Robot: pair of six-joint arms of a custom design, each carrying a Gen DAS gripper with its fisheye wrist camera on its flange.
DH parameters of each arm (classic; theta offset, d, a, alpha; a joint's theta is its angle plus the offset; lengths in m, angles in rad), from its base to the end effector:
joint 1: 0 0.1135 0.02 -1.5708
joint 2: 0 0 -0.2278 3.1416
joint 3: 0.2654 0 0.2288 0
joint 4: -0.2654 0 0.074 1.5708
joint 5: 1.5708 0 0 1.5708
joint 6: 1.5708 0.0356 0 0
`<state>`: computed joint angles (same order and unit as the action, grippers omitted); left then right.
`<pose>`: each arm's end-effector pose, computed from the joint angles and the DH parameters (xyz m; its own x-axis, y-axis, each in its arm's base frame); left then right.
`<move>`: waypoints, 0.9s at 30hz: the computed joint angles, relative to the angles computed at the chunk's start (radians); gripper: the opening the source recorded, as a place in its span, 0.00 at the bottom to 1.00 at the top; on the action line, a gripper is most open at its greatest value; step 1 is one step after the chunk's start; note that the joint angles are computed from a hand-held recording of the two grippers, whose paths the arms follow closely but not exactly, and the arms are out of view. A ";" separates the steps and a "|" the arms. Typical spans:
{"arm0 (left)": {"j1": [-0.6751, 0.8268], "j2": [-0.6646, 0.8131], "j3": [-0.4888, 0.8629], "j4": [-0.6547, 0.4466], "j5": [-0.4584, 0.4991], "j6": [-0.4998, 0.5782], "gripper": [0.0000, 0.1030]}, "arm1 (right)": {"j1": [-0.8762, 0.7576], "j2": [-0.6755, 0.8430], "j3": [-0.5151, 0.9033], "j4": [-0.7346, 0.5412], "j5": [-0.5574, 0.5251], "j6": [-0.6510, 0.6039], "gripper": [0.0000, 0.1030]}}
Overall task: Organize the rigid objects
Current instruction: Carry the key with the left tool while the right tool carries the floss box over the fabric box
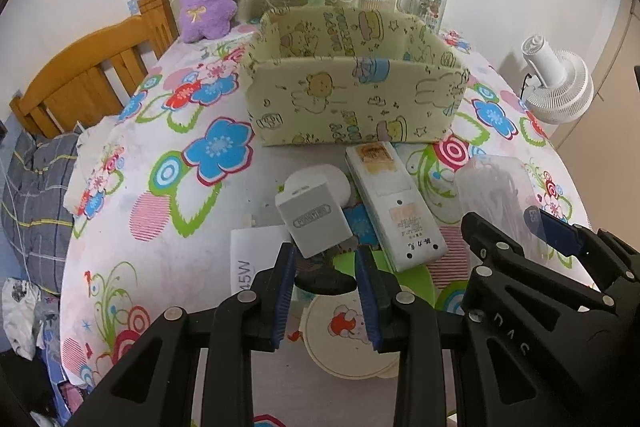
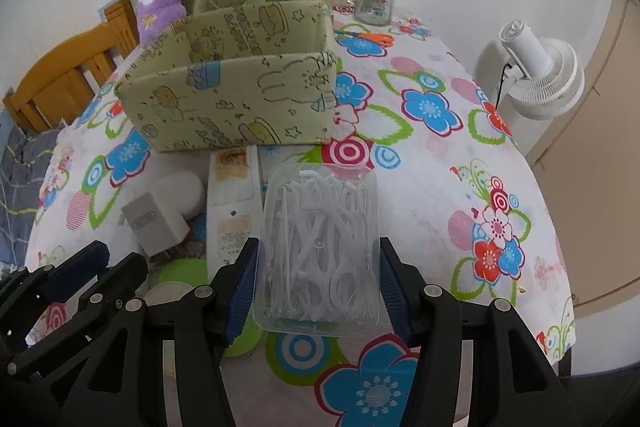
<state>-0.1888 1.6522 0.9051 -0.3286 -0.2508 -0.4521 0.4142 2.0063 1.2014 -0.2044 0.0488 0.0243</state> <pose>0.2893 -0.0463 0.1391 -0.8063 -0.2768 -0.5228 -0.3182 0.9480 -0.0111 0.3401 0.1476 0.1098 -0.7838 -0.3181 -0.5333 -0.3592 0.9328 -0.0283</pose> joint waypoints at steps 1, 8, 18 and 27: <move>0.000 -0.005 0.004 -0.006 -0.004 0.002 0.29 | 0.001 -0.004 0.000 -0.001 -0.001 0.003 0.57; -0.003 -0.025 0.034 -0.034 -0.021 0.022 0.29 | -0.001 -0.040 0.004 -0.021 -0.006 0.014 0.58; 0.014 -0.017 0.136 -0.106 -0.023 0.063 0.29 | -0.010 -0.056 0.077 -0.082 -0.006 0.019 0.58; 0.030 -0.014 0.227 -0.145 -0.034 0.097 0.29 | -0.014 -0.070 0.157 -0.124 -0.007 0.019 0.58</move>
<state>-0.1589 1.6378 1.1321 -0.4740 -0.2852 -0.3552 0.4007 1.9366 1.3586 -0.3282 0.0421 0.0432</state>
